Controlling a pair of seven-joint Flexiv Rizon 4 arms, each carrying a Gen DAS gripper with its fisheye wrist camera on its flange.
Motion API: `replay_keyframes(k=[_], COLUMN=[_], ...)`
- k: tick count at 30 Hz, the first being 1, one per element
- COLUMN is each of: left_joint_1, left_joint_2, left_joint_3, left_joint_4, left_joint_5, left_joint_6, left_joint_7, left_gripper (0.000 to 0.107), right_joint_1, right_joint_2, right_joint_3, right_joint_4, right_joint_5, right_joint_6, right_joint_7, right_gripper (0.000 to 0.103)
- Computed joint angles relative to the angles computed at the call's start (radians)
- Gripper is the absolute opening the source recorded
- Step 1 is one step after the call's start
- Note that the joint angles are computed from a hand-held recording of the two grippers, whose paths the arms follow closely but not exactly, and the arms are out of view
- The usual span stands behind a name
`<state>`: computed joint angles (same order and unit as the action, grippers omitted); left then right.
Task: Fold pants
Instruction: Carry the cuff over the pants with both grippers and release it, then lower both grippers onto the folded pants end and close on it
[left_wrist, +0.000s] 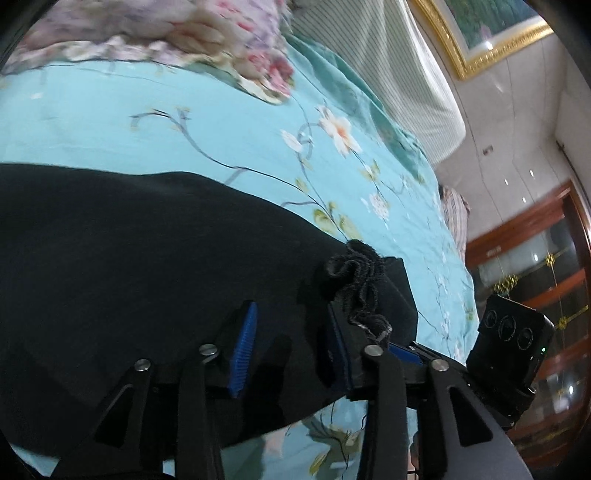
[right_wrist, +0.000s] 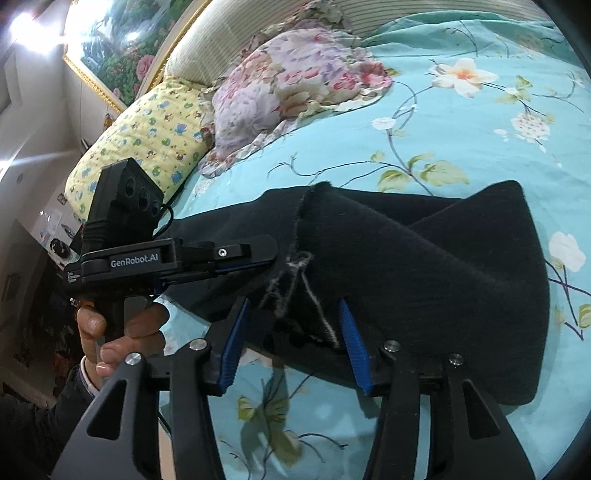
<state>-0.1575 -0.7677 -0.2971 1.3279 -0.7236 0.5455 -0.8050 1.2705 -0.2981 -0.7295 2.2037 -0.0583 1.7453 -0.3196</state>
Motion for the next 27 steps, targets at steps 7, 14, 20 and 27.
replay_keyframes(k=[7,14,20,27], left_joint_1=[0.043,0.079,0.106,0.130], left_joint_2=[0.084,0.144,0.188,0.212], left_joint_3=[0.010,0.020,0.035,0.055], left_joint_4=[0.143,0.232,0.297,0.347], left_joint_5=[-0.083,-0.150,-0.222,-0.277], left_joint_6=[0.101,0.163,0.210,0.281], left_joint_7=[0.016,0.038,0.042,0.029], left_gripper=[0.047,0.048,0.049,0.049], right_joint_1=[0.009,-0.064,-0.215,-0.402], right_joint_2=[0.009,0.005,-0.018,-0.055], right_joint_3=[-0.007,0.064,0.223,0.418], right_joint_4=[-0.022,-0.074,-0.151,-0.242], right_joint_5=[-0.024,-0.088,-0.162,-0.238], right_joint_6=[-0.006,-0.025,-0.048,-0.073], right_joint_7=[-0.010,-0.004,0.006,0.007], right_gripper=[0.052,0.052,0.052,0.052])
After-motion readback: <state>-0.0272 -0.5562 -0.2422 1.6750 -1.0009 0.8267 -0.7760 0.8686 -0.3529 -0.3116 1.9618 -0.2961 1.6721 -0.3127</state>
